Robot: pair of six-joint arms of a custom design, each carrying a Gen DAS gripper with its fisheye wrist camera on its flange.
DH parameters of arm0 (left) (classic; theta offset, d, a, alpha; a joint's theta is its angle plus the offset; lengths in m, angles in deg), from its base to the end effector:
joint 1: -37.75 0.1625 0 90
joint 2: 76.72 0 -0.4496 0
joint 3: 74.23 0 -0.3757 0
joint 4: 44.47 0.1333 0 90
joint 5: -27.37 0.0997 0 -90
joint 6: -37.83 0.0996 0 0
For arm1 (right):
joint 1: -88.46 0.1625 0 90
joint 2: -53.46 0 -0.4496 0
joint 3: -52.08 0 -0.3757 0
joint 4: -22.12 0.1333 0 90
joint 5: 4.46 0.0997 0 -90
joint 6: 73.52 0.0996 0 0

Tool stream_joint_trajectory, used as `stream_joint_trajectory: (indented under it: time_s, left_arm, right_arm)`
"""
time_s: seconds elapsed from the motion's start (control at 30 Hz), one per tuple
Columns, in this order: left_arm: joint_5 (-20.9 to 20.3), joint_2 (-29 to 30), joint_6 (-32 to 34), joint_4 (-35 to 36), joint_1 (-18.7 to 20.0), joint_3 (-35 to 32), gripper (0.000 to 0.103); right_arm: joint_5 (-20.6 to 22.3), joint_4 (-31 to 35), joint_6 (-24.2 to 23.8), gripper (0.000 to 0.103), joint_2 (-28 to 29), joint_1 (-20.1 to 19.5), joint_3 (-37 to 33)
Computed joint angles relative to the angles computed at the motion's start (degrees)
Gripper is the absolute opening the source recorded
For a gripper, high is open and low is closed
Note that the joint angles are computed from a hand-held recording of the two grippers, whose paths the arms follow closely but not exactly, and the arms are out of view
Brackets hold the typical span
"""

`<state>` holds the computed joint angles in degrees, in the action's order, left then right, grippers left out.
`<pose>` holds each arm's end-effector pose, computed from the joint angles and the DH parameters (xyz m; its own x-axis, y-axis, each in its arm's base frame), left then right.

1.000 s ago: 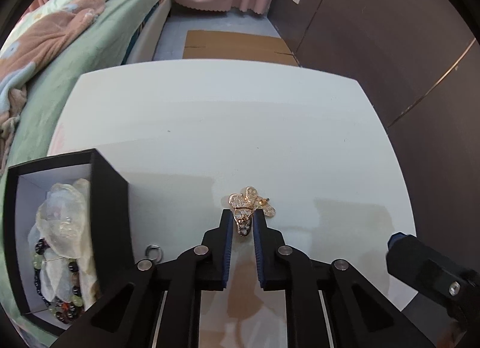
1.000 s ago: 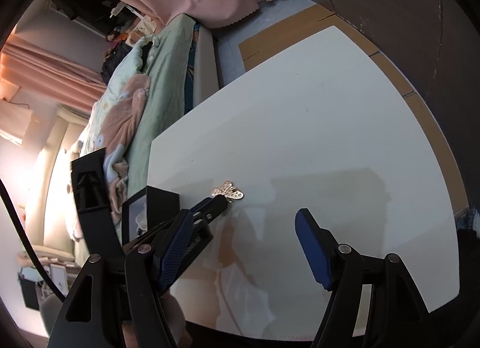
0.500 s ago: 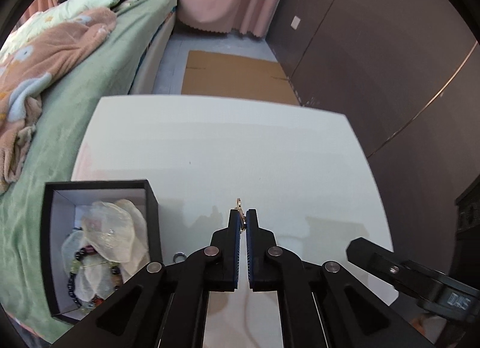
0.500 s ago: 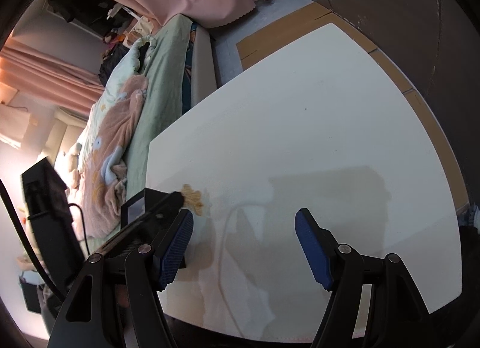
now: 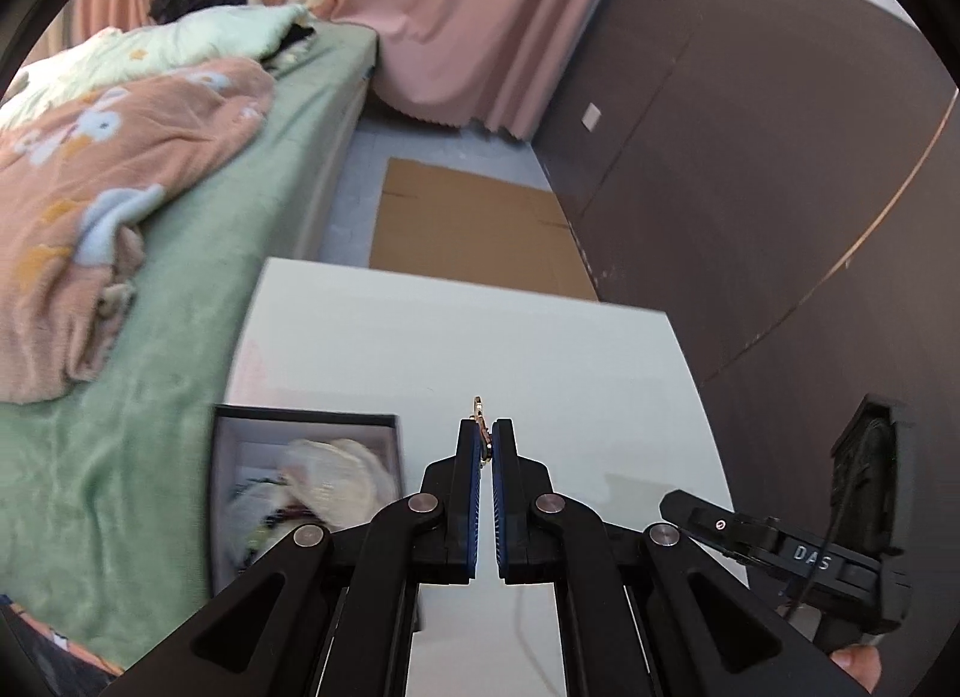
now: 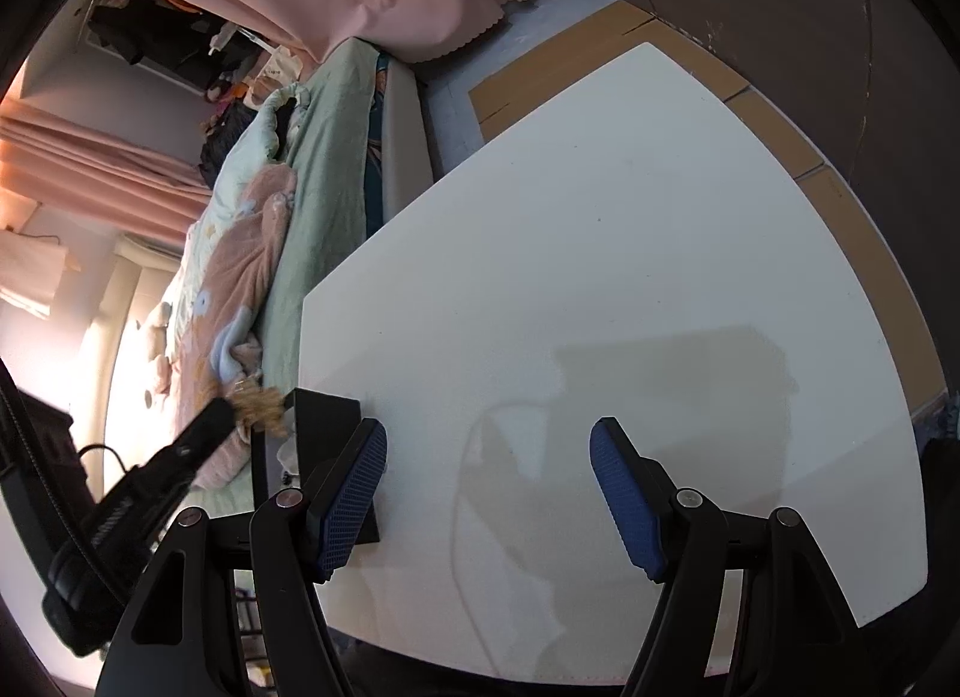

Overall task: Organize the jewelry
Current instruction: 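Carry the brooch over the black box and open the left gripper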

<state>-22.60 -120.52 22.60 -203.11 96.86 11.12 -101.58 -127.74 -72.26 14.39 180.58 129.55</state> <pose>-0.2050 -0.7271 0.2020 -0.8992 -0.0639 -0.4329 0.2289 0.7744 -0.5898 0.1494 -0.7674 0.1570 -0.9938 0.0291 0.1073 -0.0126 0.9296 -0.3683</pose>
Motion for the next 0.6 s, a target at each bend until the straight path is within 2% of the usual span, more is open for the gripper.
stream_joint_trajectory:
  time_s: [0.43, 0.5, 0.6]
  left_arm:
    - [2.68, -5.68, -1.72, -2.66, 0.67, 6.29, 0.003]
    - [2.34, -6.40, -3.21, -1.14, 1.08, 6.46, 0.003]
    - [-0.86, -7.46, -6.17, 1.11, 2.08, 6.34, 0.004]
  right_arm:
    - [-0.28, 2.88, -1.50, 0.071, 3.19, 2.37, -2.68]
    - [-0.32, 3.14, -1.71, 0.071, 3.70, 2.84, -2.92]
    - [-0.02, 3.75, -2.22, 0.071, 4.75, 3.65, -3.59]
